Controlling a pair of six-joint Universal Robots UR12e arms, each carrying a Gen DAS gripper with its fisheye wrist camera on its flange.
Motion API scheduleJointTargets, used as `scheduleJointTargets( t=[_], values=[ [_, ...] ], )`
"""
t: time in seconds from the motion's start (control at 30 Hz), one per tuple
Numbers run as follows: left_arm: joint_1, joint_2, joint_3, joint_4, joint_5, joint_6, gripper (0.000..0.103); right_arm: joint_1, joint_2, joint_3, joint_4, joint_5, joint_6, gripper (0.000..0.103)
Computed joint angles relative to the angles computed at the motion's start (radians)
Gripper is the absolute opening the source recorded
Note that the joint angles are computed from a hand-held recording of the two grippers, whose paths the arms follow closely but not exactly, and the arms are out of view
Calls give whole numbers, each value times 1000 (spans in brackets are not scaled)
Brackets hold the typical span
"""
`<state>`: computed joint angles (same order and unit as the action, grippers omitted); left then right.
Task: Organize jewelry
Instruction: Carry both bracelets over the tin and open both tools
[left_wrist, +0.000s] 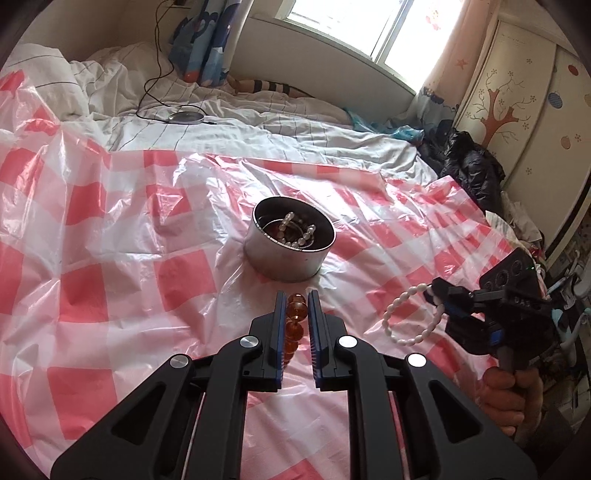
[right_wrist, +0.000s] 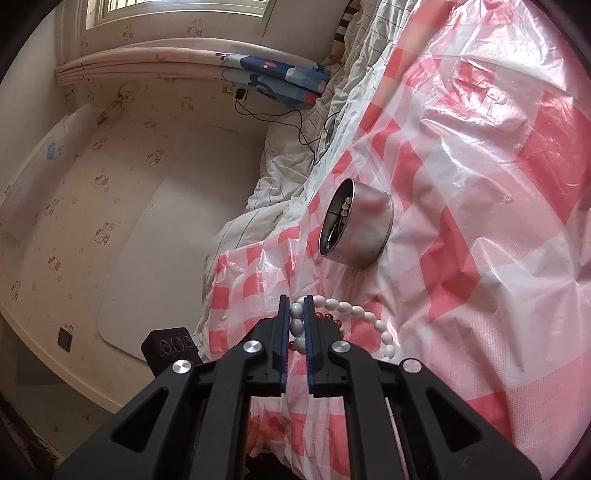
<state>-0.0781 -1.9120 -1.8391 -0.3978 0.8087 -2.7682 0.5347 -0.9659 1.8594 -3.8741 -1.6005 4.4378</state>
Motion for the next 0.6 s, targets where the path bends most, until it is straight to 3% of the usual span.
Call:
scheduleJointTargets(
  t=[0.23,0.47,0.53,0.6],
  values=[
    [-11,-12,40,34,-90,-72,10,-25,-2,-13,-13,31,-21,8],
    [-50,-88,141,124,-161,-214,11,-60,4,-57,5,63,-47,8],
    [-64,-120,179,135,-135,-253,11,-71,7,-76,20,71,-59,8],
    [-87,-143,215,91,-18,-254,11,-82,8,-99,61,84,-88,8]
  ],
)
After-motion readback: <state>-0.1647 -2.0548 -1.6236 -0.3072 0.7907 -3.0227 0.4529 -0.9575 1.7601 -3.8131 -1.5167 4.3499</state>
